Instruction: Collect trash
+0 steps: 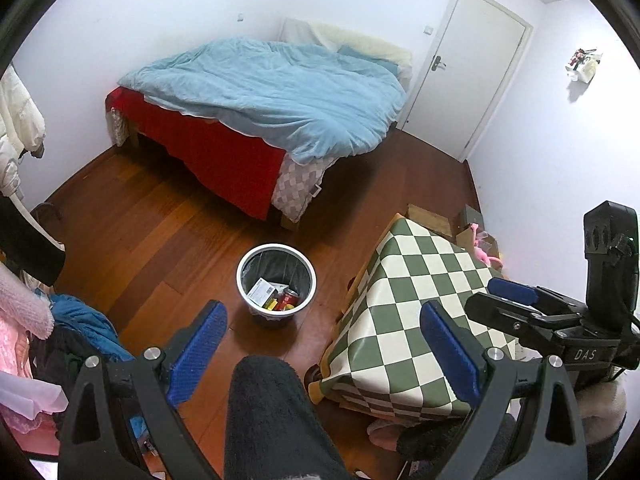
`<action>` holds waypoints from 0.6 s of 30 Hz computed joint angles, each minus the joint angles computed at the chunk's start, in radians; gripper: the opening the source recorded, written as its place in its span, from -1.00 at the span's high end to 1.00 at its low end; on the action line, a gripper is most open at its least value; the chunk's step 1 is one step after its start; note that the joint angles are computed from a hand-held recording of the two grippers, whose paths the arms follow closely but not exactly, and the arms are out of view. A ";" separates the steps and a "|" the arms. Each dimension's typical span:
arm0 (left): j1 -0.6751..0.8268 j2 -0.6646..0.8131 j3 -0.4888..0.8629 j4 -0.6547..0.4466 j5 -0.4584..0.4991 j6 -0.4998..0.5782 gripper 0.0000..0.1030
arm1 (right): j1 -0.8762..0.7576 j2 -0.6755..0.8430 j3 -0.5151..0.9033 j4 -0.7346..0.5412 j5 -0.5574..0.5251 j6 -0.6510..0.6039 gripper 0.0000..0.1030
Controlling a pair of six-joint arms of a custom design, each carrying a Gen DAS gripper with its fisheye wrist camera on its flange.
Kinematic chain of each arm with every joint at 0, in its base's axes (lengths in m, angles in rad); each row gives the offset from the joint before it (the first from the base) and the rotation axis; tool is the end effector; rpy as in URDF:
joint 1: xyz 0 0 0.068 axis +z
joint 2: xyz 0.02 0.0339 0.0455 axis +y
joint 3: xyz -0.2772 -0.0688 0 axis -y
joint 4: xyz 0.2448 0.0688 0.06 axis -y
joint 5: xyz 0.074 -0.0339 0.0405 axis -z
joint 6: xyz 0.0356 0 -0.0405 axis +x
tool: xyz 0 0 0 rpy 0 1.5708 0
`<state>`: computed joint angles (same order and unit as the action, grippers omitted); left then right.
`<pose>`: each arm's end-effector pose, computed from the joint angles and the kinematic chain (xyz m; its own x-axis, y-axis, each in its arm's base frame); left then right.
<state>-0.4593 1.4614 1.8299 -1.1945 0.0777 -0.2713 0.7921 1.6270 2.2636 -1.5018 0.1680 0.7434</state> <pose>0.2414 -0.1225 0.4527 -0.7660 0.0808 -0.6377 0.2946 0.9258 -0.2366 0.1921 0.1862 0.5010 -0.8170 0.1220 -0.5635 -0.0987 0.9333 0.3452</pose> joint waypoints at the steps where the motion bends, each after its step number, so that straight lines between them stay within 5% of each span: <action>1: -0.003 -0.003 0.000 -0.001 -0.002 -0.002 -0.91 | 0.003 0.003 0.005 -0.002 -0.004 0.000 -1.00; 18: 0.021 0.007 0.034 -0.016 0.050 0.018 -1.00 | 0.001 0.030 0.047 0.000 -0.054 -0.005 -1.00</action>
